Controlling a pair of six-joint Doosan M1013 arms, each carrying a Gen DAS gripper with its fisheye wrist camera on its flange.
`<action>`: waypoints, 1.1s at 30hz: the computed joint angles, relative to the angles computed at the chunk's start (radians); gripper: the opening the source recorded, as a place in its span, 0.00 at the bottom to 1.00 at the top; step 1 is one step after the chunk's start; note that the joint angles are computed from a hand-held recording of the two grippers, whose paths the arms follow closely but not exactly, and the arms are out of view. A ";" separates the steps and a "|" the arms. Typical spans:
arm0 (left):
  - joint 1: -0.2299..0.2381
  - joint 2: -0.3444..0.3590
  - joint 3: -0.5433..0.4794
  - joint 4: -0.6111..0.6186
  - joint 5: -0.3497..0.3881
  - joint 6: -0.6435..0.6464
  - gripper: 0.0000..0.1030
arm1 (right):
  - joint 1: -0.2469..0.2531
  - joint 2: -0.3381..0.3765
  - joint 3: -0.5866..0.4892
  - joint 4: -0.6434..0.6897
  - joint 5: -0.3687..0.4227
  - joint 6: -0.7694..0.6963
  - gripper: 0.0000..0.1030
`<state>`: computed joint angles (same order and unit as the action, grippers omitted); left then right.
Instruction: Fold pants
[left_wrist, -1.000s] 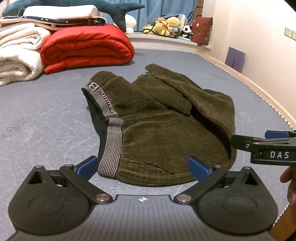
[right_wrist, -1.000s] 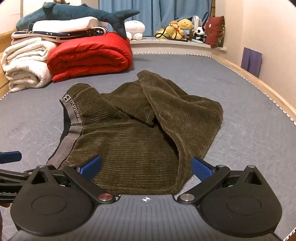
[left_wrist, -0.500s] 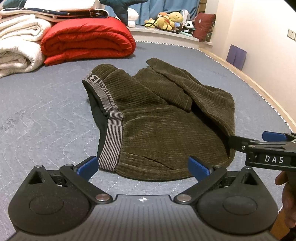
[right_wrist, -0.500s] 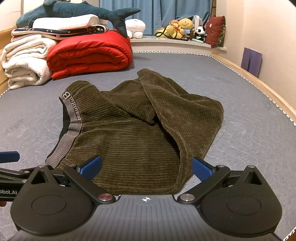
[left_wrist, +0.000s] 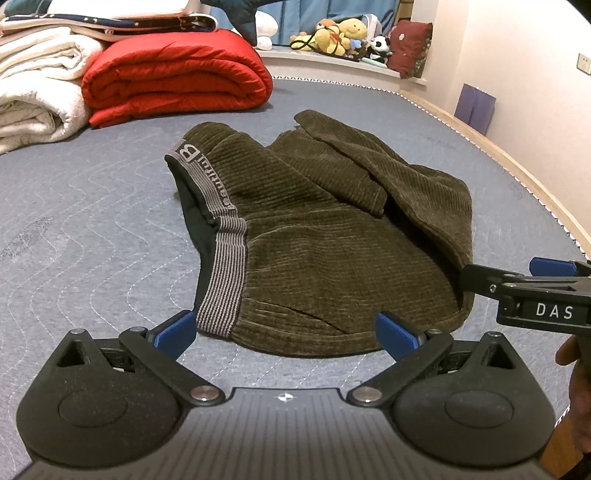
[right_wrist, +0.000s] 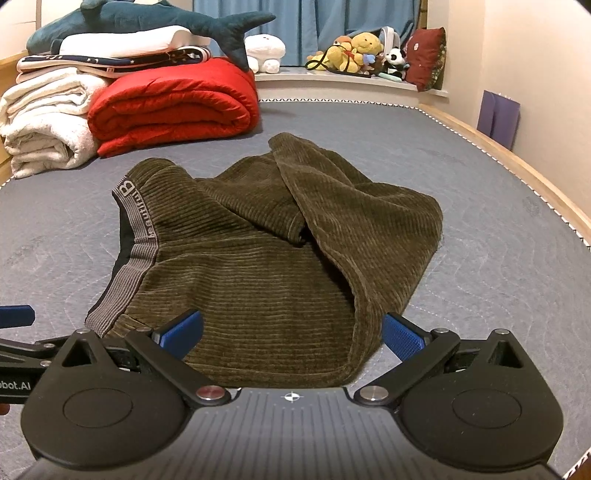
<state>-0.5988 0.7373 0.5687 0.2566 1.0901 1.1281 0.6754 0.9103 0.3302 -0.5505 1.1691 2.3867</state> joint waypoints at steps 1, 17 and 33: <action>0.000 0.001 -0.001 0.000 0.001 0.000 1.00 | 0.000 0.000 -0.001 -0.001 0.000 -0.001 0.99; 0.001 -0.001 0.004 0.000 -0.001 0.003 1.00 | 0.000 -0.001 0.005 -0.001 0.001 -0.001 0.99; 0.024 0.013 -0.046 -0.066 0.028 -0.003 1.00 | 0.001 -0.013 0.028 -0.036 -0.017 0.044 0.98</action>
<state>-0.5747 0.7508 0.5222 0.1904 1.1183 1.1254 0.6760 0.8975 0.3586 -0.5869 1.1523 2.4307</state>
